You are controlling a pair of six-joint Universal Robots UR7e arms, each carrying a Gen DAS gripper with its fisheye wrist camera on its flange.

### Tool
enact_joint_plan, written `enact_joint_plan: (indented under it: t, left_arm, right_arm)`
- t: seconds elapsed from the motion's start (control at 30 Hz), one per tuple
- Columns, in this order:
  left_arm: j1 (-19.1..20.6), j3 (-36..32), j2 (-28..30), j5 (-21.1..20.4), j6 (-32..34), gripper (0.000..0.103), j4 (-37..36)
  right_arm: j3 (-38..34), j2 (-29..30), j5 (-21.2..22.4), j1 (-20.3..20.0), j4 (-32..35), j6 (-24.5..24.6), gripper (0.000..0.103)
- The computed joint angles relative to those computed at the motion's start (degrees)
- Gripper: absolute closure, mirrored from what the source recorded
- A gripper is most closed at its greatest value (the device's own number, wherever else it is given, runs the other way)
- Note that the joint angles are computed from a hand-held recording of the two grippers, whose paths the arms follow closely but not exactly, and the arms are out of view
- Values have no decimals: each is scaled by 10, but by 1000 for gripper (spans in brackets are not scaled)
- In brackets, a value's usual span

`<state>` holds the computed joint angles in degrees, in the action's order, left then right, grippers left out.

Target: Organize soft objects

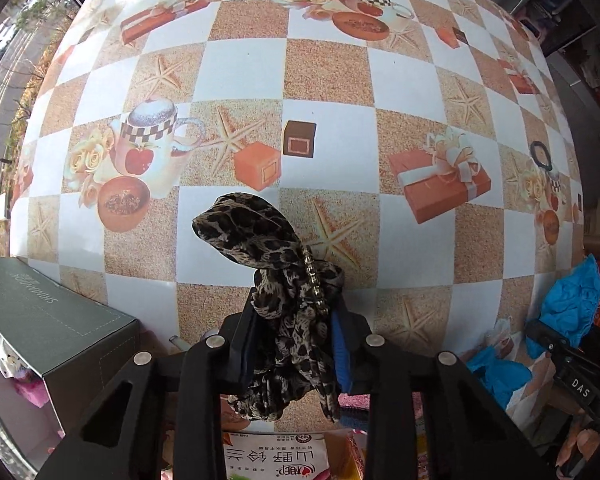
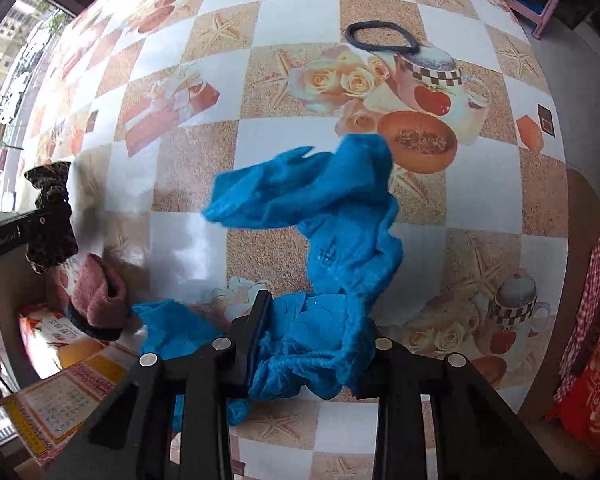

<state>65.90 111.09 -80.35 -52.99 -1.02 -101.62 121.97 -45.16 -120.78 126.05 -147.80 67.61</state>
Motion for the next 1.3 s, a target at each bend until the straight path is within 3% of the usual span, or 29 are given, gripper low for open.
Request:
enact_joint_plan:
  t: [0.13,0.33,0.43,0.63,1.3]
  left_arm:
    - [-16,-1,-21,-6,28,69,-17]
    - [-35,-4,-58,-21,55,69,-4]
    - [-45,5,-86,-31,54,69,15]
    - [-56,19,-148,-40,59,69,64]
    - [-70,40,-310,-83,99,69,207]
  right_arm:
    - [22,-40,-24,6,-21,11,70]
    - [23,-76,-30,31,4,41,70]
    - [22,-64,-25,33,-14,36,70]
    - [6,-41,-9,69,-11,75,70]
    - [-93,43,53,204,62,206,70]
